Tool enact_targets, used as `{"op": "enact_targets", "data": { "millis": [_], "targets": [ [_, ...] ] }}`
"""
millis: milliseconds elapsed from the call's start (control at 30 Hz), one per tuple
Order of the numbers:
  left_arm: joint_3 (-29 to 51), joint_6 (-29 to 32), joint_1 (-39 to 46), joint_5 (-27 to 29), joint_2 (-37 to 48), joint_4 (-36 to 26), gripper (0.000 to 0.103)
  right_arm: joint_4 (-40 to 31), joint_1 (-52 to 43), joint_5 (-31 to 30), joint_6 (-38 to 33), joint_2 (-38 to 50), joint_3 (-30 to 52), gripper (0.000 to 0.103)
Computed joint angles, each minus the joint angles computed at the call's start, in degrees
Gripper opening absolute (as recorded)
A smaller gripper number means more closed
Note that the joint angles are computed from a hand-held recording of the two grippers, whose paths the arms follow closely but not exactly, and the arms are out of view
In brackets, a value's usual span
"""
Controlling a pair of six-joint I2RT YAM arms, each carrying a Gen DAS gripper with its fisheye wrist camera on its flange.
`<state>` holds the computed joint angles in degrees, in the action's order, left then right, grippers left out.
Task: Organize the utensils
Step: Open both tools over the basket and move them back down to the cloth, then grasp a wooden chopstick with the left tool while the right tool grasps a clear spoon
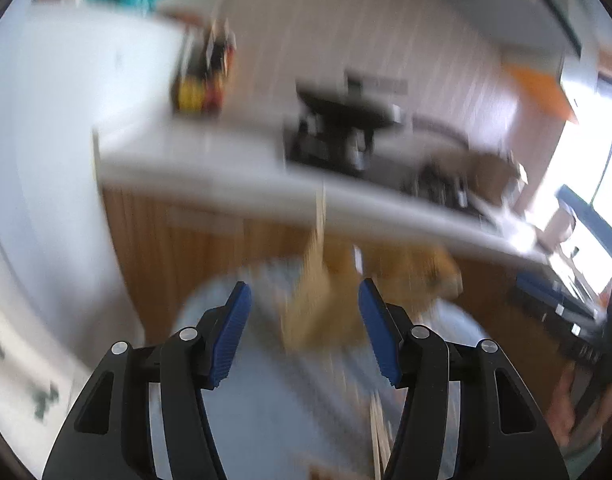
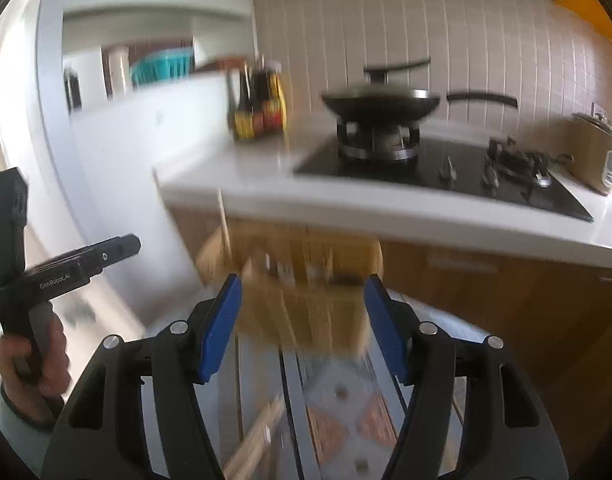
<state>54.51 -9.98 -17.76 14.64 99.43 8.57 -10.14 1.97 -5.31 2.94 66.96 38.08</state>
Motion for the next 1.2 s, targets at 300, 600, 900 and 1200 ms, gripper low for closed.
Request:
{"op": "enact_targets", "data": {
  "millis": [300,600,900,1200],
  "targets": [
    [-8.0,0.2,-4.0,0.1,7.0,-6.0,0.055,-9.0,1.3,-5.6,0.2,10.1,-3.6,0.060],
    [-6.7,-9.9,-10.4,-7.7,15.6,-3.3,0.055,1.2,3.7,-7.4,1.6,28.2,-5.8,0.042],
    [-4.2,-13.4,-14.4,-11.5,18.0,-3.7,0.055,19.8,7.9,-3.7,2.9,27.6,-18.3,0.036],
    [-2.4,-12.4,-21.0,-21.6,20.8,-1.5,0.048,23.7,17.7,9.4,8.3,30.4,-18.1,0.033]
  ]
}}
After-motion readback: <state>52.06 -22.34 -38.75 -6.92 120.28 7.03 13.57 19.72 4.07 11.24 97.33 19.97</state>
